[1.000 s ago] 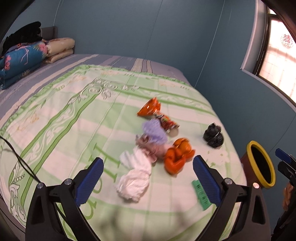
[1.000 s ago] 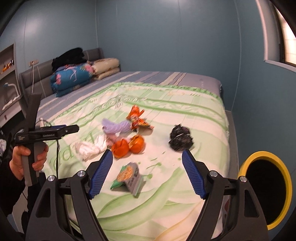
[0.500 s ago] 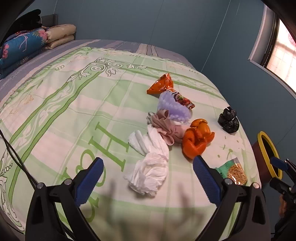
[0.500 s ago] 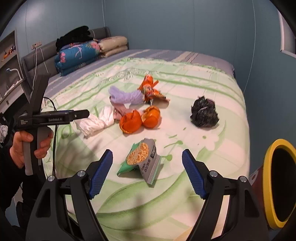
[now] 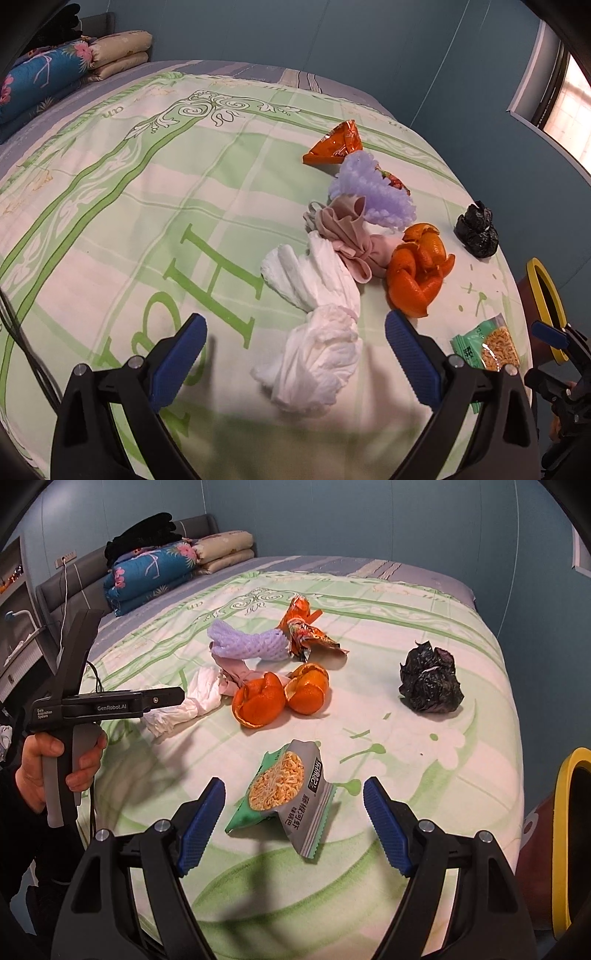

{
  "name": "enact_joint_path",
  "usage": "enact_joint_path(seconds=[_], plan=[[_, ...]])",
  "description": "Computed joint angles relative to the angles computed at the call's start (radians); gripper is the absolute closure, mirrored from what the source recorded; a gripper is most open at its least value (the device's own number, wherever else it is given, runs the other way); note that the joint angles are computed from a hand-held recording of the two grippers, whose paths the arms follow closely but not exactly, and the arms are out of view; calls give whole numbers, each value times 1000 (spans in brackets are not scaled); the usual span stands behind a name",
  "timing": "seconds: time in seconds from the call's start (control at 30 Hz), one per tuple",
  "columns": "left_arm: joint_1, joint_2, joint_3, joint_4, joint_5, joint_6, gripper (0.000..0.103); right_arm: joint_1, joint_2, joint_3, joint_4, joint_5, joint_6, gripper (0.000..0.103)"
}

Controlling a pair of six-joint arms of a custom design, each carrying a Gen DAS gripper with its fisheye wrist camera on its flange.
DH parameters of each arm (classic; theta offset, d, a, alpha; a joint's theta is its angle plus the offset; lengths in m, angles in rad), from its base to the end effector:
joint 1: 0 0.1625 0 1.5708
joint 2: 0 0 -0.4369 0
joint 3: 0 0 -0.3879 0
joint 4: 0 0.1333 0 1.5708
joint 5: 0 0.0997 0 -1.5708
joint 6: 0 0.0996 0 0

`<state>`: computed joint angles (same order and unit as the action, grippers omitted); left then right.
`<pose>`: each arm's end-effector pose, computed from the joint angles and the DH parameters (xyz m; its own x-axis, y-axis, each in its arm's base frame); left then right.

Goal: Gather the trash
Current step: 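Grasp the white tissue with the left tool while the right tool grasps the green snack packet, then carry both items to the yellow bin and open both tools to drop them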

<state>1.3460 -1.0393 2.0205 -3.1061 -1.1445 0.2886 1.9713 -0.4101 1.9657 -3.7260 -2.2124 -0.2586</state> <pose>0.0431 -0.5942 0.1921 -0.8434 0.2272 -0.4868 0.4481 0.7973 -0.4043 0.2760 -0.4629 -0.0608 -0.7582 -0.1957 0.6220 -0.5335 0.7346 -0.4192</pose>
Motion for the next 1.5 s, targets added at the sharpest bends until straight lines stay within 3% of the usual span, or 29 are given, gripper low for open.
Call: enact_joint_path(seconds=[0.27, 0.37, 0.63, 0.9, 0.97, 1.1, 1.5], plan=[[6, 37, -31, 15, 2, 7, 10, -25, 24, -40, 48, -1, 2, 30], [11, 47, -42, 27, -1, 6, 15, -37, 28, -48, 68, 1, 9, 33], [10, 64, -50, 14, 18, 19, 32, -49, 33, -65, 102, 15, 16, 51], [5, 60, -48, 19, 33, 15, 75, -43, 38, -73, 100, 0, 14, 83], [4, 57, -49, 28, 34, 7, 80, -44, 36, -73, 103, -3, 15, 87], [-1, 48, -45, 30, 31, 0, 82, -40, 31, -61, 71, -6, 12, 92], [-40, -34, 7, 11, 39, -3, 82, 6, -33, 12, -43, -4, -13, 92]])
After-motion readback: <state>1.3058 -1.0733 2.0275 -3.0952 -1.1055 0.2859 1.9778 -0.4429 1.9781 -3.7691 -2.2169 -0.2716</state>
